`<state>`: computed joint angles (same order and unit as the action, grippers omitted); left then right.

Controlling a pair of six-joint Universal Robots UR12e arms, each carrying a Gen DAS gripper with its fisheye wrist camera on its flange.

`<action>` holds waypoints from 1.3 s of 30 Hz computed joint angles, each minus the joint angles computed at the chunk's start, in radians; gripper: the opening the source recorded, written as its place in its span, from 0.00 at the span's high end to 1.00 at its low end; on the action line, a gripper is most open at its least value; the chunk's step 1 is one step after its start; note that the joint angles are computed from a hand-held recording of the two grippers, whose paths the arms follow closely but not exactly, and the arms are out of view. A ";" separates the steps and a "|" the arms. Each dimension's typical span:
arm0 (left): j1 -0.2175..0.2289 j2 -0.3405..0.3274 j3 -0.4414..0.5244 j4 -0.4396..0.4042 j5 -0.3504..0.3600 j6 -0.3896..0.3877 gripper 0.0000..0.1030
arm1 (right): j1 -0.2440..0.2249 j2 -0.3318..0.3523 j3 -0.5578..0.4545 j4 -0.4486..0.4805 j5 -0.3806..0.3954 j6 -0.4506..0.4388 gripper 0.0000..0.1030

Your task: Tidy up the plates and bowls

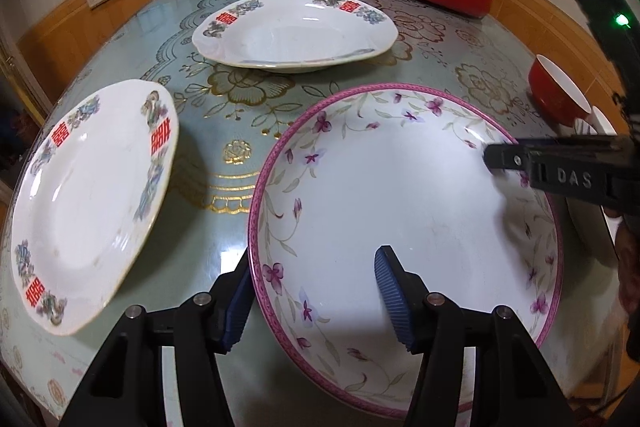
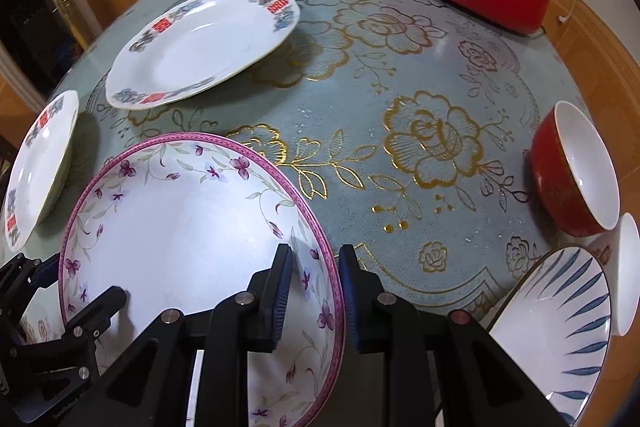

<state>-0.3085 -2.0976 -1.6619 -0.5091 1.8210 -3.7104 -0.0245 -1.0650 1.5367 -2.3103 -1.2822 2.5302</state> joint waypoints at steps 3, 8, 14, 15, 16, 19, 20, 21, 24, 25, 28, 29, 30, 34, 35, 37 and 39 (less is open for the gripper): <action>0.007 0.001 0.003 -0.009 -0.005 0.002 0.47 | -0.001 -0.004 0.005 0.006 -0.002 0.003 0.77; 0.015 0.006 -0.002 -0.014 -0.015 0.014 0.51 | -0.001 -0.010 0.009 0.019 -0.002 0.028 0.77; 0.017 0.031 -0.029 0.005 0.020 0.024 0.37 | 0.004 -0.021 0.018 0.052 0.003 0.021 0.75; 0.016 0.038 -0.036 0.012 0.039 0.025 0.33 | 0.004 -0.021 0.017 0.062 0.009 0.032 0.75; 0.020 0.047 -0.049 0.036 0.033 0.029 0.30 | 0.003 -0.022 0.016 0.071 0.014 0.047 0.75; 0.031 0.082 -0.088 0.095 0.013 0.021 0.29 | -0.005 -0.028 0.018 0.083 0.035 0.097 0.75; 0.032 0.093 -0.099 0.105 0.025 0.015 0.27 | -0.008 -0.034 0.026 0.074 0.042 0.106 0.74; 0.038 0.109 -0.120 0.141 0.015 0.008 0.25 | -0.011 -0.042 0.035 0.056 0.049 0.112 0.74; 0.060 0.153 -0.177 0.234 -0.006 -0.028 0.21 | -0.014 -0.071 0.069 -0.023 0.061 0.123 0.74; 0.065 0.165 -0.189 0.243 0.008 -0.046 0.20 | -0.015 -0.077 0.074 -0.036 0.073 0.126 0.74; 0.086 0.198 -0.224 0.253 0.074 -0.090 0.14 | -0.015 -0.093 0.076 -0.040 0.138 0.132 0.68; 0.093 0.207 -0.231 0.242 0.101 -0.102 0.10 | -0.011 -0.097 0.077 -0.045 0.151 0.132 0.65; 0.101 0.215 -0.238 0.231 0.130 -0.113 0.09 | -0.002 -0.100 0.076 -0.047 0.160 0.130 0.65; 0.132 0.236 -0.255 0.172 0.205 -0.118 0.06 | 0.029 -0.102 0.067 -0.018 0.199 0.114 0.65; 0.140 0.237 -0.257 0.162 0.222 -0.107 0.06 | 0.038 -0.100 0.061 -0.004 0.207 0.112 0.65; 0.156 0.238 -0.262 0.144 0.250 -0.084 0.06 | 0.056 -0.100 0.056 0.022 0.230 0.097 0.65; 0.178 0.240 -0.269 0.132 0.242 -0.071 0.06 | 0.077 -0.095 0.048 0.045 0.238 0.077 0.65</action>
<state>-0.1304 -1.8580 -1.9309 -0.3776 2.0632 -3.7813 0.0522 -1.1600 1.5850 -2.2649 -1.0443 2.6069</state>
